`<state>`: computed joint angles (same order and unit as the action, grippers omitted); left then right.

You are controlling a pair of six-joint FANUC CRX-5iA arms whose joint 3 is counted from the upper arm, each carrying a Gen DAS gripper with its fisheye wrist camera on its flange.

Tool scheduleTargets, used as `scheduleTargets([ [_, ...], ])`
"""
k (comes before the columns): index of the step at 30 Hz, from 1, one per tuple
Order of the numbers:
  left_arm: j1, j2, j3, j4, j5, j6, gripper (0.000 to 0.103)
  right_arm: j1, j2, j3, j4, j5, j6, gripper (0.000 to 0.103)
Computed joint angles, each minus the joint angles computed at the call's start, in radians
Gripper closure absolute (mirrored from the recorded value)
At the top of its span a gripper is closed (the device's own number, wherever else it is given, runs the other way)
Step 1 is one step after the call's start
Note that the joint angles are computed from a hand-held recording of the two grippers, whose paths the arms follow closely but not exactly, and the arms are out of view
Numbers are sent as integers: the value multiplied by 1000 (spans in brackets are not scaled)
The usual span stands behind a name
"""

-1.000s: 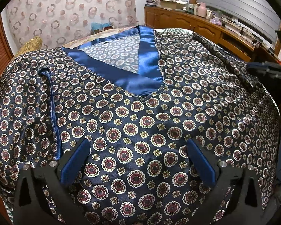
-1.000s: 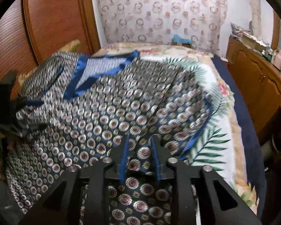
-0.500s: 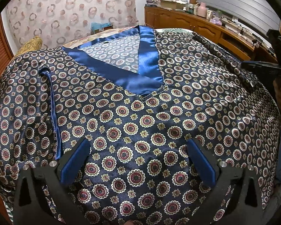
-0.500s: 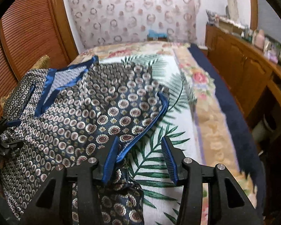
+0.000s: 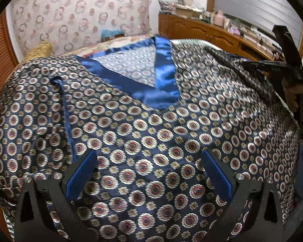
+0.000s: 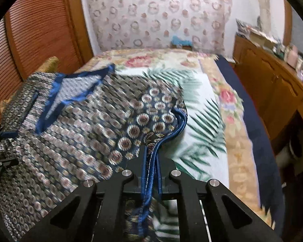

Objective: Fold small clothes

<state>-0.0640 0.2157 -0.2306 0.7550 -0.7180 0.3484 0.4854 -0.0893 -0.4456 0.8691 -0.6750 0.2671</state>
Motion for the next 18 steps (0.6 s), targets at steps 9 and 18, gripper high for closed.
scheduleTargets([
  [9, 47, -33, -44, 170, 40, -83, 0, 37, 24, 39, -34, 75, 88, 95],
  [18, 87, -31, -29, 213, 56, -82, 0, 51, 17, 55, -62, 91, 144, 95],
])
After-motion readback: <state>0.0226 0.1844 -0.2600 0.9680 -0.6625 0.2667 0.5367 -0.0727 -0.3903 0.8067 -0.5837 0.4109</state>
